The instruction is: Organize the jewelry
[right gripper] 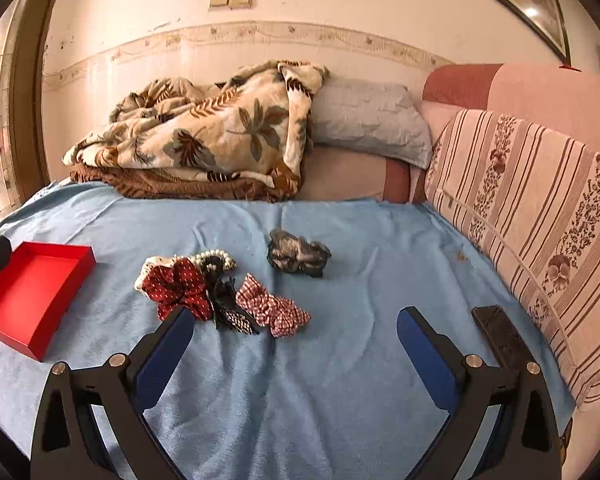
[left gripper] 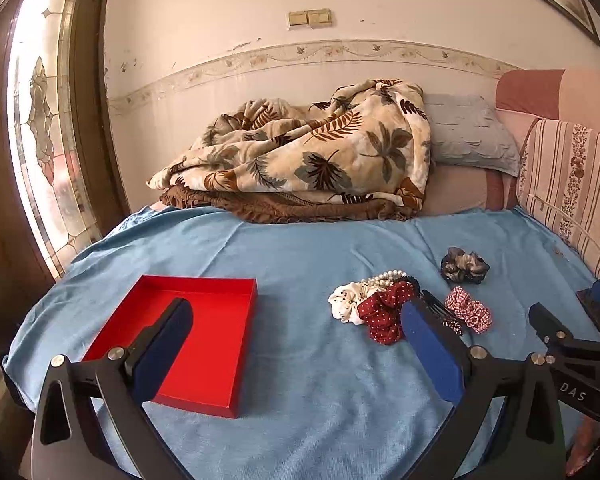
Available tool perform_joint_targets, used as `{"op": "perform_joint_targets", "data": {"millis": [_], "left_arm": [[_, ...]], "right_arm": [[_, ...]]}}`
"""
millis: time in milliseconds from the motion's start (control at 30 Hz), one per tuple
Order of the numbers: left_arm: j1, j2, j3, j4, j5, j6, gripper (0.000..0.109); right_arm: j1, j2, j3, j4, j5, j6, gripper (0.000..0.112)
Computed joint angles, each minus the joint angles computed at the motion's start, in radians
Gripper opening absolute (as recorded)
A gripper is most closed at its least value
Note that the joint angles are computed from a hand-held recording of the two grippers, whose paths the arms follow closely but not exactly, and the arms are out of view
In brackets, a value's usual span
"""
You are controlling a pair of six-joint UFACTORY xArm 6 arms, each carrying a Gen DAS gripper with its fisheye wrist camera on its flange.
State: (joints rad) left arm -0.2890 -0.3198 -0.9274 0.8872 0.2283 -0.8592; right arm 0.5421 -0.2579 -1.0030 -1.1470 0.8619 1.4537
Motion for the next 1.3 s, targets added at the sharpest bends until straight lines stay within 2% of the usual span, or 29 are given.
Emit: {"op": "perform_joint_targets", "data": {"millis": [100,200,300,433,533,633,733,1133,1233,1300], "left_arm": [[0.010,-0.010,0.011,-0.014,-0.014,-0.004,0.103],[0.010,-0.021,0.013,0.036,-0.005,-0.049,0.103],[0.011,-0.033,0.031,-0.022,-0.029,0.005,0.103],[0.027,-0.051,0.062,-0.027,-0.098,0.006,0.103],[0.026,-0.064,0.086,-0.134,-0.132,0.099,0.103],[0.012,-0.071,0.095,-0.240,-0.129,0.192,0.103],[0.005,-0.081,0.100,-0.294,-0.122,0.235,0.103],[0.009,-0.121,0.107,-0.184,-0.088,0.142,0.103],[0.012,-0.096,0.086,-0.253,-0.068,0.203,0.103],[0.019,-0.066,0.054,-0.253,-0.041,0.205,0.103]], "right_arm": [[0.016,-0.013,0.003,-0.035,0.015,0.026,0.103],[0.030,-0.018,0.001,-0.053,0.028,0.032,0.103],[0.037,-0.024,0.003,-0.057,0.029,0.034,0.103],[0.046,-0.036,0.011,-0.060,0.034,0.037,0.103],[0.057,-0.049,0.016,-0.066,0.049,0.041,0.103],[0.065,-0.058,0.018,-0.067,0.061,0.042,0.103],[0.078,-0.074,0.026,-0.074,0.076,0.046,0.103],[0.106,-0.094,0.026,-0.069,0.111,0.038,0.103],[0.072,-0.087,0.020,-0.037,0.066,-0.011,0.103],[0.044,-0.078,0.017,-0.018,0.036,-0.035,0.103]]}}
